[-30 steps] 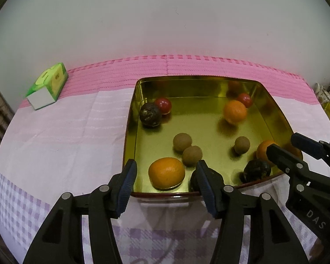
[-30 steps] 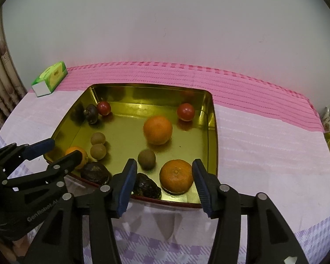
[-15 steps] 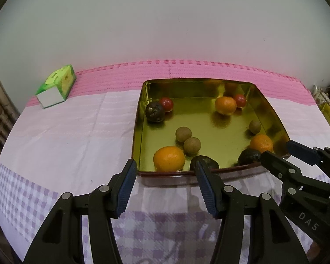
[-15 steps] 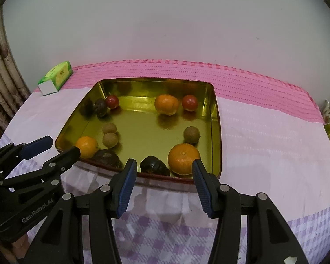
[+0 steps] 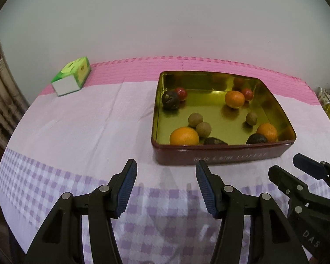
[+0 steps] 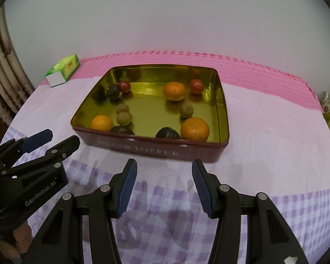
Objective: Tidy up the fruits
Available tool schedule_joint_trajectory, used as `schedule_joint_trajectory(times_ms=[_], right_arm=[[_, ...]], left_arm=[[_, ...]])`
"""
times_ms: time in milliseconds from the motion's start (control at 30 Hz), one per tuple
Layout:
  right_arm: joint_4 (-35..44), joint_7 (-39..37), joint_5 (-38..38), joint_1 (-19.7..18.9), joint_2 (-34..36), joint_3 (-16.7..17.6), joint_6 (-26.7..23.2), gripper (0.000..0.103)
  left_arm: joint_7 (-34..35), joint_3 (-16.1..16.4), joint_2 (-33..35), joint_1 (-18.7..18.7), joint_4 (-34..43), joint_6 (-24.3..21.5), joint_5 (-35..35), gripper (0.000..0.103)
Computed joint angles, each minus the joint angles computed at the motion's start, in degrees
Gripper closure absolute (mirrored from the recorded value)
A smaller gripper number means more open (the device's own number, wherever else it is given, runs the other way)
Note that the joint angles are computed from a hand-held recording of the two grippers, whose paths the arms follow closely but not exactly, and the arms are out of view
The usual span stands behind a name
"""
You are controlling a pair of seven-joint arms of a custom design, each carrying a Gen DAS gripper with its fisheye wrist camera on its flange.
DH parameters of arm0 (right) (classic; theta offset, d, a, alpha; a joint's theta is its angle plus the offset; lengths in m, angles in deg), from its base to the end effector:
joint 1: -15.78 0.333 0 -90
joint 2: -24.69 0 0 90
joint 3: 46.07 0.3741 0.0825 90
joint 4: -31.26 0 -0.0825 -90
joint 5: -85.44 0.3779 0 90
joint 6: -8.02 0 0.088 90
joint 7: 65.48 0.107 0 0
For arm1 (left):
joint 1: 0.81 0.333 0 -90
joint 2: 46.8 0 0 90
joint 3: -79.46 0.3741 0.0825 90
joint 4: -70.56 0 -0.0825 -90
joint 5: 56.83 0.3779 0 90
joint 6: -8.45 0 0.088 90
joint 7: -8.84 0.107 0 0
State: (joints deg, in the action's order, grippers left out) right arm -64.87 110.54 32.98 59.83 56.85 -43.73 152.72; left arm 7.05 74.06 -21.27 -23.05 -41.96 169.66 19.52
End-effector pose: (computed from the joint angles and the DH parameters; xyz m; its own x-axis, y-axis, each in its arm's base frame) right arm 0.5007 0.5298 0.3560 -0.0087 -1.0000 -0.0042 -0.7916 0.0095 -0.6109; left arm 0.5522 -0.3366 0.3234 -0.0571 -0.9979 -0.0321 -0.7639 0.0644 -0.6421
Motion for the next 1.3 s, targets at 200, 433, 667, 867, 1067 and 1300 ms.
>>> schedule_joint_trajectory(times_ms=[200,433,667,867,1067,1300], right_arm=[[0.1,1.1,-1.7,1.3,-0.3,-0.3,-1.6,0.053],[-1.2,2.9,-1.9,1.2,-0.8,0.2,-0.7,0.053],[-2.3,4.9,-3.8,1.3,-1.6,0.0,-0.4,0.053],[-2.7,5.2,-3.7,1.0,-1.6,0.5,-0.1,0.053],[-3.0,5.1,-3.5,0.9,-1.5,0.6,0.4,0.053],[-3.5,5.5,-3.0,0.6,-1.5,0.6,0.9,0.053]], left_arm=[[-4.5,-0.1,-1.6,-0.7,-1.8,-1.4,3.1,0.046],[-6.9,-1.3,-2.4,-0.2,-3.2,-1.6,4.7,0.046],[-8.8,-1.9,-2.7,0.0,-4.3,-2.1,5.3,0.046],[-8.2,-2.3,-2.4,-0.1,-4.6,-2.6,4.6,0.046],[-8.1,-2.2,-2.1,-0.4,-4.6,-3.0,4.1,0.046],[-7.1,-2.1,-1.6,-0.4,-4.4,-3.1,3.0,0.046]])
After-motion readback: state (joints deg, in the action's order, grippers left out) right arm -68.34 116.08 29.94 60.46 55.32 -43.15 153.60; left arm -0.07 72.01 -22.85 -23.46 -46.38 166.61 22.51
